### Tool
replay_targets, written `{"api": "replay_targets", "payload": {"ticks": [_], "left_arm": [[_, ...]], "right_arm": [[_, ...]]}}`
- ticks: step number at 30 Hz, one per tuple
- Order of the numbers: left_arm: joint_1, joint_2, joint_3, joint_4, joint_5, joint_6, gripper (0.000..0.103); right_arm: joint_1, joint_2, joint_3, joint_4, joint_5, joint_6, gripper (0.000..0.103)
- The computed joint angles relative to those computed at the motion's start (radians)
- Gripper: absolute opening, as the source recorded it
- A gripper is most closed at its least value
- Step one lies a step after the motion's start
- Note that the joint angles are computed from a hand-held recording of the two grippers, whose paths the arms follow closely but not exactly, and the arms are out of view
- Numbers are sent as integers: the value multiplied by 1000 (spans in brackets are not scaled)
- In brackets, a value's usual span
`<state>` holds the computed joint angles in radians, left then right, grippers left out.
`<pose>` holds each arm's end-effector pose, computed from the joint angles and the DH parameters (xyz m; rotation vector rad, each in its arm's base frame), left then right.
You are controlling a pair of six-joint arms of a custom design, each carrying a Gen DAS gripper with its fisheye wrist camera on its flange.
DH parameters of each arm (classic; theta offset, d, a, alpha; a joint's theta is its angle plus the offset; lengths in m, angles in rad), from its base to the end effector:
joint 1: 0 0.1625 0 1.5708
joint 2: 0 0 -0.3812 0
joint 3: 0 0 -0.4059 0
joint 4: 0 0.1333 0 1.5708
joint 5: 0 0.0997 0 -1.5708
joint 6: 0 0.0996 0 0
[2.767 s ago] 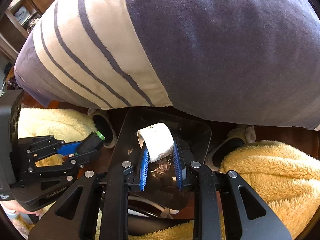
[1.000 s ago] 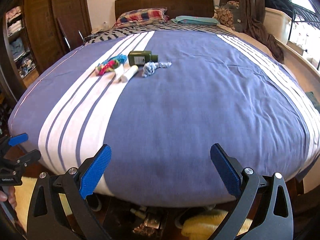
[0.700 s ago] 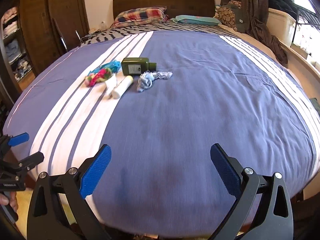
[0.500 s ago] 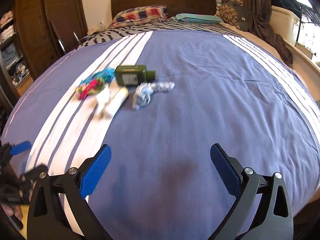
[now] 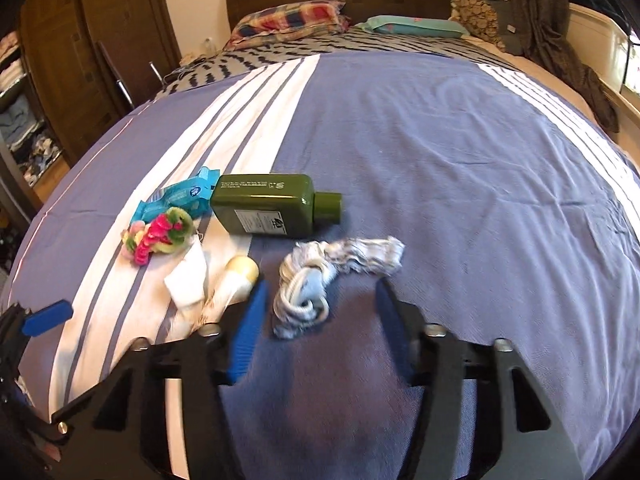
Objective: Collect trash
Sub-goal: 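Grasp the white tube with the left tool while the right tool grasps the white cable, then lower the tube and cable into the floor bin and open both tools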
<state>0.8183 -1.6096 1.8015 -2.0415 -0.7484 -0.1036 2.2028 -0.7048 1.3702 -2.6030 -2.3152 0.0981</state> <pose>-0.1899 -0.5046 0.4283 0.6262 2.3225 -0.7411 0.4838 -0.5493 0.1263 0.4779 -2.4238 0.7703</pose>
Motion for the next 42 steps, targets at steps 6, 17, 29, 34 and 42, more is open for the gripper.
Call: {"api": "replay_targets", "payload": {"ticks": [6,17,29,34,42], "left_arm": [[25,87,-64,-40,-28,35,86],[89,214,-174,-50,-120,34,50],[38,143,-93,-9,-63,-10,8],[-28,0,6,56,-37,-82,7],[-200,-224,111,197,43,-216,7]], "right_arm": [[4,-14,21,-20,-4,-40,24],[5,-137,186,-109,-19,-25,24],[46,-203,267,-124,-49,-20,24],[91,-229,301,-138,-63,-8,24],[198,-293,368,-156,-96,19,24]]}}
